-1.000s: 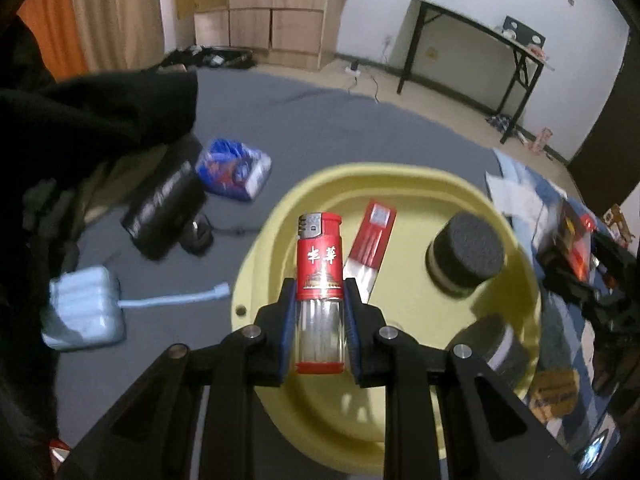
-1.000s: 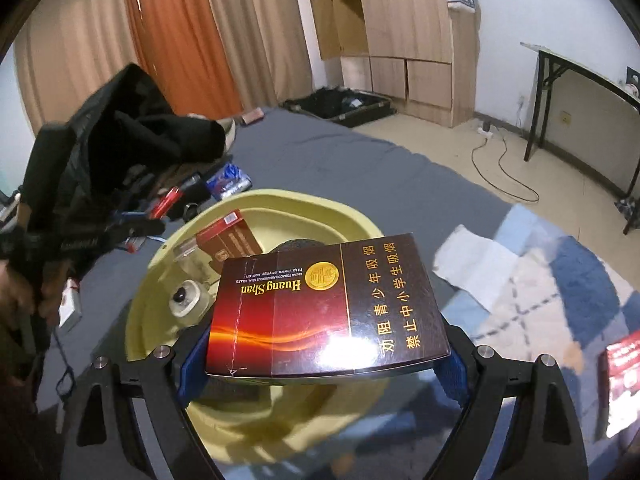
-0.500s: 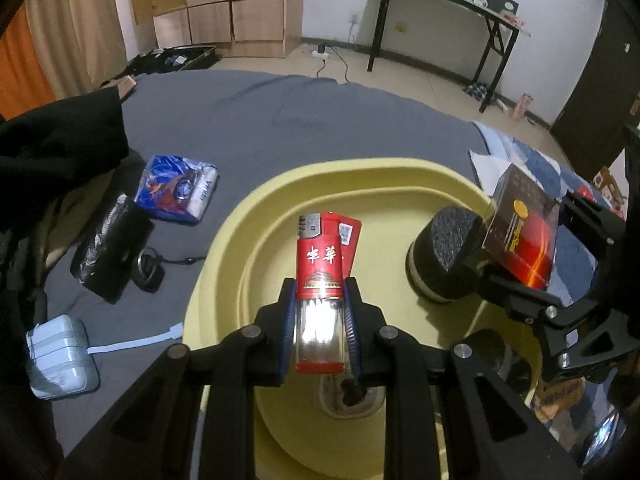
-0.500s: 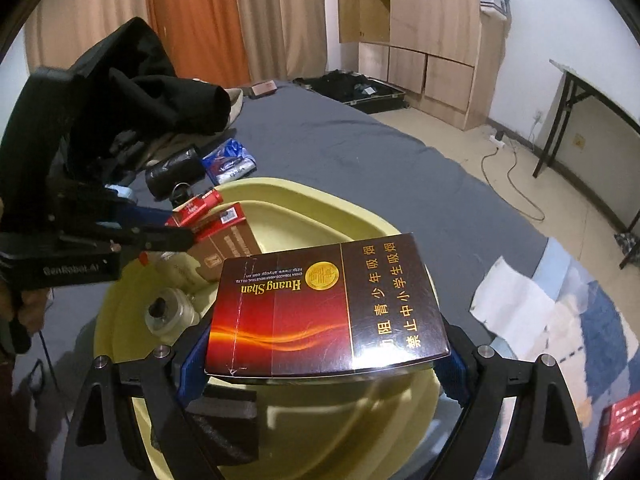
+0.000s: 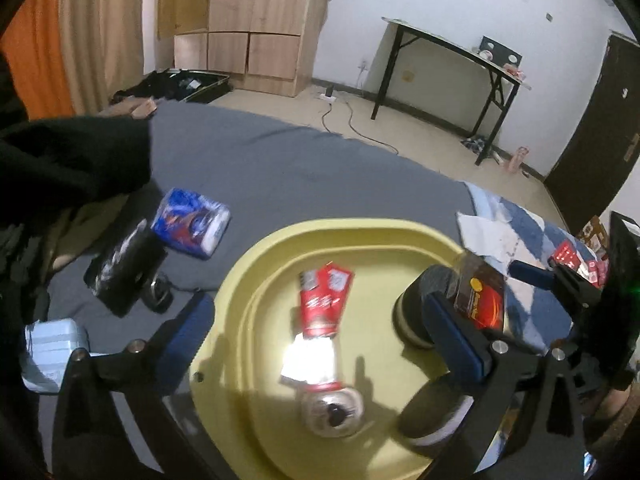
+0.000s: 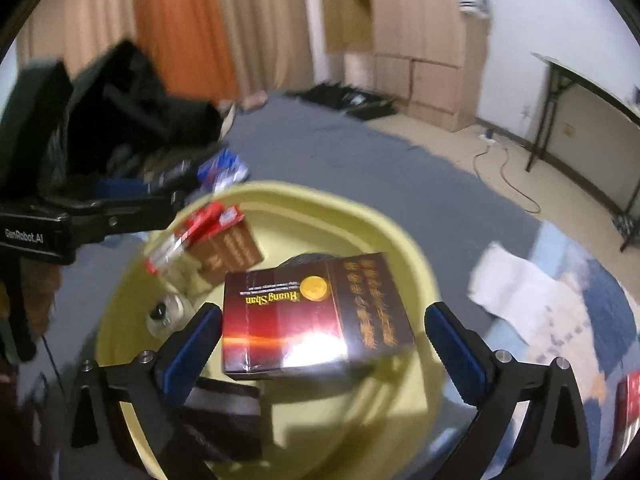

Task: Organize rigid objects
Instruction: 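Carry the lighter and Huang Shan box to the basin and release them, then grasp the red-silver box with the left tool while the right grasps the red cigarette box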

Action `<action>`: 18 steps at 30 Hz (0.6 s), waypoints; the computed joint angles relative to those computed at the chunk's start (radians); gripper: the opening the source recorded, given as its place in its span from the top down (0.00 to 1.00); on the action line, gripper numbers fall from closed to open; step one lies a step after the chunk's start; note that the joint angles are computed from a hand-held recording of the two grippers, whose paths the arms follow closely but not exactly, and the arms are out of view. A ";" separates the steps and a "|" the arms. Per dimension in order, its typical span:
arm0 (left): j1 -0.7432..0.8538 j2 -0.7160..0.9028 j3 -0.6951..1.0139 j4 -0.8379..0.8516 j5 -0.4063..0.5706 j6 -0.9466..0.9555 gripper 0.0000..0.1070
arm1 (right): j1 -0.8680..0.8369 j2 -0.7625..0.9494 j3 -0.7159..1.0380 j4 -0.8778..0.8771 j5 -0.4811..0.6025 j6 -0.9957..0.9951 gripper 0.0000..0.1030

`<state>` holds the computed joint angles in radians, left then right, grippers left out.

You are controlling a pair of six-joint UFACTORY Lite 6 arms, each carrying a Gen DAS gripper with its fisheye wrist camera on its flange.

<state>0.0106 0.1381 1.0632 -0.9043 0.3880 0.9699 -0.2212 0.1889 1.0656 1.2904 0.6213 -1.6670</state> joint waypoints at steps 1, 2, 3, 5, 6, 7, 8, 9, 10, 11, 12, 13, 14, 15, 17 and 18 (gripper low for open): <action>-0.022 0.007 0.022 0.044 0.004 -0.054 0.04 | -0.035 -0.015 -0.014 0.015 0.021 -0.006 0.00; -0.057 0.015 0.050 0.095 0.011 -0.127 0.04 | -0.101 -0.033 -0.035 0.037 0.067 -0.024 0.00; -0.085 0.024 0.074 0.124 0.015 -0.172 0.04 | -0.155 -0.042 -0.047 0.043 0.105 -0.033 0.00; -0.159 0.041 0.120 0.163 0.018 -0.248 0.04 | -0.300 -0.054 -0.069 0.056 0.175 -0.053 0.00; -0.221 0.057 0.155 0.213 0.011 -0.325 0.04 | -0.373 -0.041 -0.061 0.043 0.218 -0.050 0.00; -0.267 0.073 0.187 0.248 0.013 -0.378 0.04 | -0.439 -0.022 -0.044 0.016 0.261 -0.041 0.00; -0.317 0.091 0.224 0.279 0.017 -0.424 0.04 | -0.520 -0.002 -0.027 -0.004 0.305 -0.048 0.00; -0.370 0.114 0.264 0.321 0.020 -0.474 0.04 | -0.602 0.017 -0.012 -0.012 0.336 -0.071 0.00; -0.426 0.140 0.307 0.374 0.018 -0.534 0.04 | -0.679 0.040 0.008 -0.017 0.353 -0.096 0.00; -0.478 0.171 0.352 0.427 0.017 -0.594 0.04 | -0.771 0.088 0.056 -0.030 0.368 -0.118 0.00; -0.540 0.226 0.425 0.497 0.030 -0.674 0.04 | -0.827 0.131 0.101 -0.047 0.372 -0.118 0.00; -0.587 0.278 0.494 0.537 0.050 -0.723 0.04 | -0.877 0.173 0.147 -0.065 0.362 -0.112 0.00; -0.626 0.334 0.566 0.564 0.078 -0.760 0.04 | -0.928 0.231 0.211 -0.085 0.356 -0.105 0.00; -0.672 0.412 0.664 0.592 0.120 -0.803 0.04 | -0.974 0.292 0.281 -0.104 0.356 -0.105 0.00; -0.737 0.548 0.835 0.618 0.189 -0.832 0.04 | -1.047 0.403 0.408 -0.131 0.345 -0.120 0.00; -0.773 0.630 0.936 0.646 0.212 -0.849 0.04 | -1.067 0.448 0.463 -0.146 0.339 -0.118 0.00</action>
<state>-0.7621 0.7686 1.9995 -0.2578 0.6000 0.1206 -1.2884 0.6369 1.5289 1.1443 0.9605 -1.7854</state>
